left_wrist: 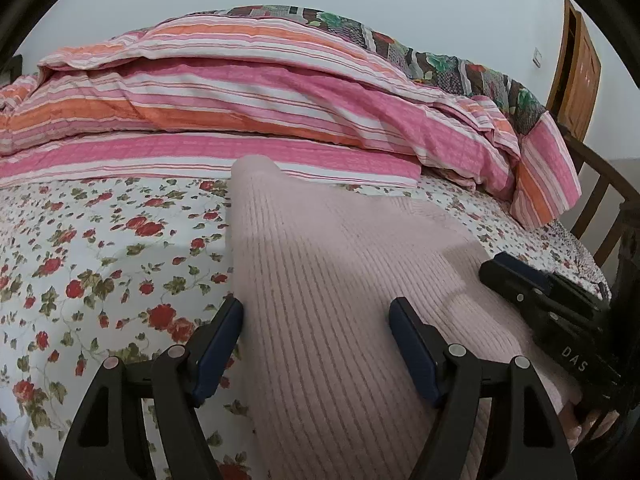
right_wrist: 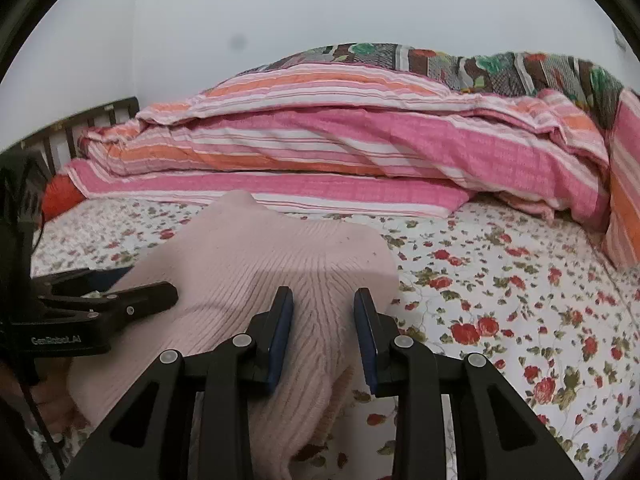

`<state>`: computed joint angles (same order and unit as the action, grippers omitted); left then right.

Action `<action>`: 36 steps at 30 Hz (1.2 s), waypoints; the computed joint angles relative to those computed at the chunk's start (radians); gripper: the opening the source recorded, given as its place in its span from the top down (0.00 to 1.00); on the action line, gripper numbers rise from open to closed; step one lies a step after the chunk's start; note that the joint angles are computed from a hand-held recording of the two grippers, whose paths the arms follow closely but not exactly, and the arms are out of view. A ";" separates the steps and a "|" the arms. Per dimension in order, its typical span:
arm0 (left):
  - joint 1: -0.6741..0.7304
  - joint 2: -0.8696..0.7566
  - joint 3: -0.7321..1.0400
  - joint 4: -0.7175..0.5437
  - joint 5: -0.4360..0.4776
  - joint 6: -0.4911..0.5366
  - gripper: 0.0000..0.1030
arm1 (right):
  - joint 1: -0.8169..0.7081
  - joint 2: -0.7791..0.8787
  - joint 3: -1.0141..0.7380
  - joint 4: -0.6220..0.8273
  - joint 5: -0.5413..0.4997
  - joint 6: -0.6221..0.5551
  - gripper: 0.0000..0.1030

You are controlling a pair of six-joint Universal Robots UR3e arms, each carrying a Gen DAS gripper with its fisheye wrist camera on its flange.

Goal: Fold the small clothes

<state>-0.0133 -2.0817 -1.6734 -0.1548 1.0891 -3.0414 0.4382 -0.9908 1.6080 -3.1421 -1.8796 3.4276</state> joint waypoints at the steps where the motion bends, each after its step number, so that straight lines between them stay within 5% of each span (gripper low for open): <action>1: 0.011 0.006 -0.010 0.000 -0.022 -0.008 0.28 | -0.008 -0.009 0.017 -0.011 0.017 0.008 0.68; 11: 0.043 0.038 -0.073 0.092 -0.075 -0.052 0.29 | -0.065 -0.079 0.132 -0.076 0.113 0.087 0.59; 15: 0.012 0.024 -0.044 0.043 -0.023 -0.039 0.30 | -0.062 -0.080 0.130 -0.067 0.154 0.062 0.82; 19: 0.014 0.026 -0.048 0.032 -0.028 -0.047 0.29 | -0.039 -0.076 0.130 -0.076 0.122 0.030 0.83; 28: 0.000 0.035 -0.057 0.034 0.005 -0.038 0.29 | -0.026 -0.099 0.131 -0.019 0.076 0.059 0.69; 36: -0.010 0.052 -0.079 0.051 0.026 -0.041 0.30 | 0.003 -0.159 0.135 0.085 0.041 0.124 0.68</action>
